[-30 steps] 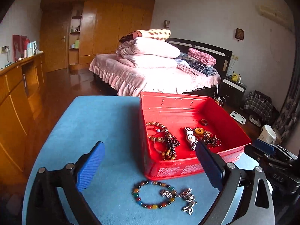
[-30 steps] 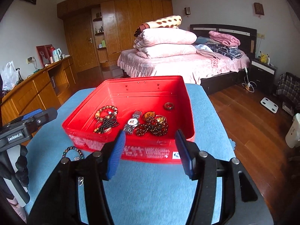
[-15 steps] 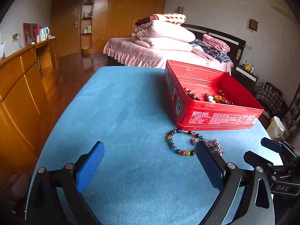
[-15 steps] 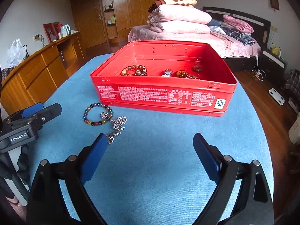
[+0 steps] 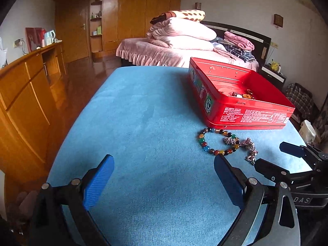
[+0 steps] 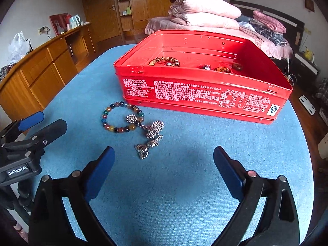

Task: Organize jewelry
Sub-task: 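Withdraw both open tools from the tin toward the remaining bracelet and chain, then grasp the silver chain with the right tool while the left tool grasps the multicolour bead bracelet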

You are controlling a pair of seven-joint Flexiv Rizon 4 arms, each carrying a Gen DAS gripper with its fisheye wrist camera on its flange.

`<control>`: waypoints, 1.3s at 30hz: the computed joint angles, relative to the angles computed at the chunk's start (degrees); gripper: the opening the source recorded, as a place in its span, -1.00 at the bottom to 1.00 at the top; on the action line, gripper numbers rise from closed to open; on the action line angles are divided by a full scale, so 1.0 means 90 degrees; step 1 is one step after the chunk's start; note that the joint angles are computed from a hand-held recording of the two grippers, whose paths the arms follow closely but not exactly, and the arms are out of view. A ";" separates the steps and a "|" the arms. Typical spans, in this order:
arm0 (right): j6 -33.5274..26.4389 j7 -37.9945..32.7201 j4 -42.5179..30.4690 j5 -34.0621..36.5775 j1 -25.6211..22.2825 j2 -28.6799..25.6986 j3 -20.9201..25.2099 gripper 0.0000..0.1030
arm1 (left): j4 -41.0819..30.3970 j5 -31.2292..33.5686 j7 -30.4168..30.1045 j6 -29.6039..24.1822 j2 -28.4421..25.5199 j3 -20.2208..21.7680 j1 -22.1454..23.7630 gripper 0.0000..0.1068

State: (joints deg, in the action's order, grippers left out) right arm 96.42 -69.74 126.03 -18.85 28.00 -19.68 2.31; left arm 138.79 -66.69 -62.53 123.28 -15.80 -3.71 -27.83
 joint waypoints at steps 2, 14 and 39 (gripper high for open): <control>-0.0054 0.0028 -0.0071 -0.0007 0.0038 -0.0034 -0.0026 0.79 | 0.0059 0.0192 -0.0136 -0.0013 0.0018 0.0018 0.0070 0.80; -0.0528 0.0303 -0.0409 -0.0380 0.0247 -0.0236 -0.0221 0.09 | 0.0236 0.1272 -0.0898 -0.0248 0.0076 0.0221 0.0361 0.80; -0.0090 -0.0856 -0.0220 0.0756 -0.1678 0.0271 0.1558 -0.79 | -0.0261 0.1651 -0.0761 -0.0605 -0.0122 0.0336 -0.0066 0.80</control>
State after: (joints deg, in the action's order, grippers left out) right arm 95.61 -77.45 124.05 -12.05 12.89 -17.24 16.33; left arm 136.44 -51.84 -69.38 117.84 -16.90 -0.68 -28.43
